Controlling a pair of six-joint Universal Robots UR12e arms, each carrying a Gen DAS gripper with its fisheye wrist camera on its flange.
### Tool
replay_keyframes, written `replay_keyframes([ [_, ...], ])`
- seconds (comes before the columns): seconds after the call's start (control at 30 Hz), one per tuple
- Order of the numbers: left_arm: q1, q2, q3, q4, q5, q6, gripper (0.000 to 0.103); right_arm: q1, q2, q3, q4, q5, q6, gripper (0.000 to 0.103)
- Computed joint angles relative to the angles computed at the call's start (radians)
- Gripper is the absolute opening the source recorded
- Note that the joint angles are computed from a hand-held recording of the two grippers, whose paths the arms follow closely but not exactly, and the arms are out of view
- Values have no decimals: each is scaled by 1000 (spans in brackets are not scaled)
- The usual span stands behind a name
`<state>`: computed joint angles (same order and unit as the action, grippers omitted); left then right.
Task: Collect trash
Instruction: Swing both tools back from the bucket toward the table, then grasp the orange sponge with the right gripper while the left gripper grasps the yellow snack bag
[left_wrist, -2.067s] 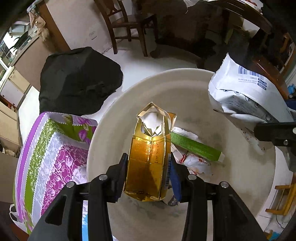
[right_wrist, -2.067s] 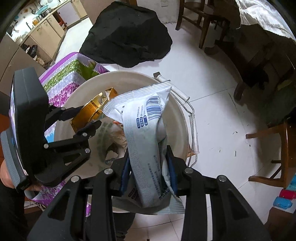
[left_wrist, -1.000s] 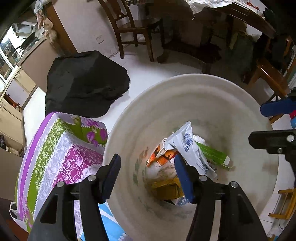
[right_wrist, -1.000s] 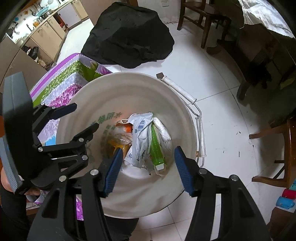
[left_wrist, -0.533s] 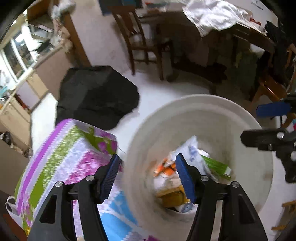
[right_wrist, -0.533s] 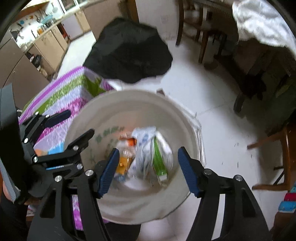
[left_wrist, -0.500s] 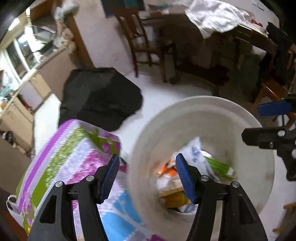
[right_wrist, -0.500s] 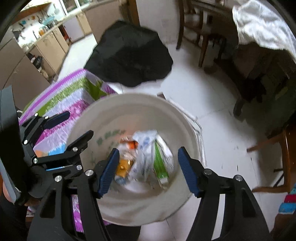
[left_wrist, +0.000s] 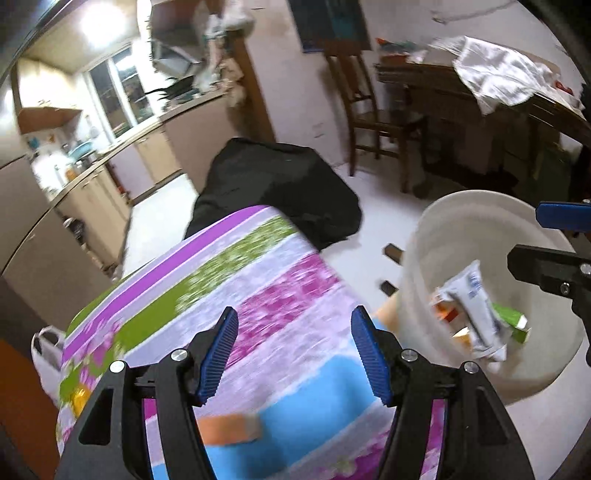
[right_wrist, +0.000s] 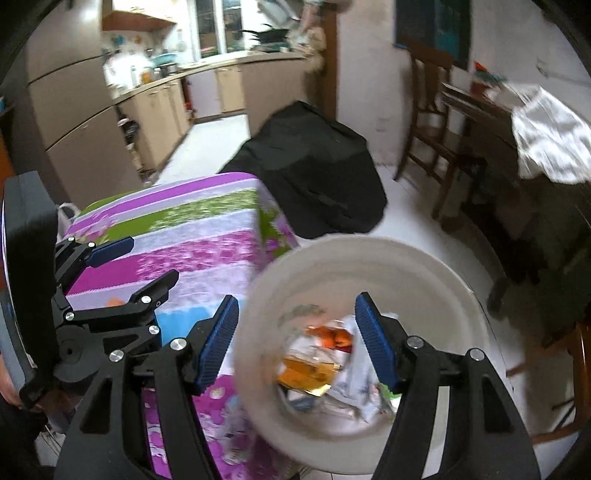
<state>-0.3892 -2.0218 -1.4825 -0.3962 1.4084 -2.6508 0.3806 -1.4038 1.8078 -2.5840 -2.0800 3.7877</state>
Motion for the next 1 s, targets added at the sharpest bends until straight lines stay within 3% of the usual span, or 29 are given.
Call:
replay_keyframes([
  [0.17, 43, 26, -55, 57, 17, -22, 67, 29, 58, -48, -66, 22, -83, 63],
  [0.37, 93, 53, -113, 110, 49, -20, 68, 60, 138, -128, -76, 34, -167, 63],
  [0.63, 159, 60, -134, 110, 74, -75, 69, 57, 218, -211, -71, 116, -162, 63],
  [0.7, 182, 58, -141, 116, 86, -102, 75, 55, 238, -230, -57, 130, -159, 63],
  [0.93, 276, 36, -134, 127, 109, -216, 76, 32, 298, -282, -30, 230, -200, 64],
  [1.0, 303, 34, -125, 106, 49, -234, 81, 20, 312, -296, -19, 301, -217, 67],
])
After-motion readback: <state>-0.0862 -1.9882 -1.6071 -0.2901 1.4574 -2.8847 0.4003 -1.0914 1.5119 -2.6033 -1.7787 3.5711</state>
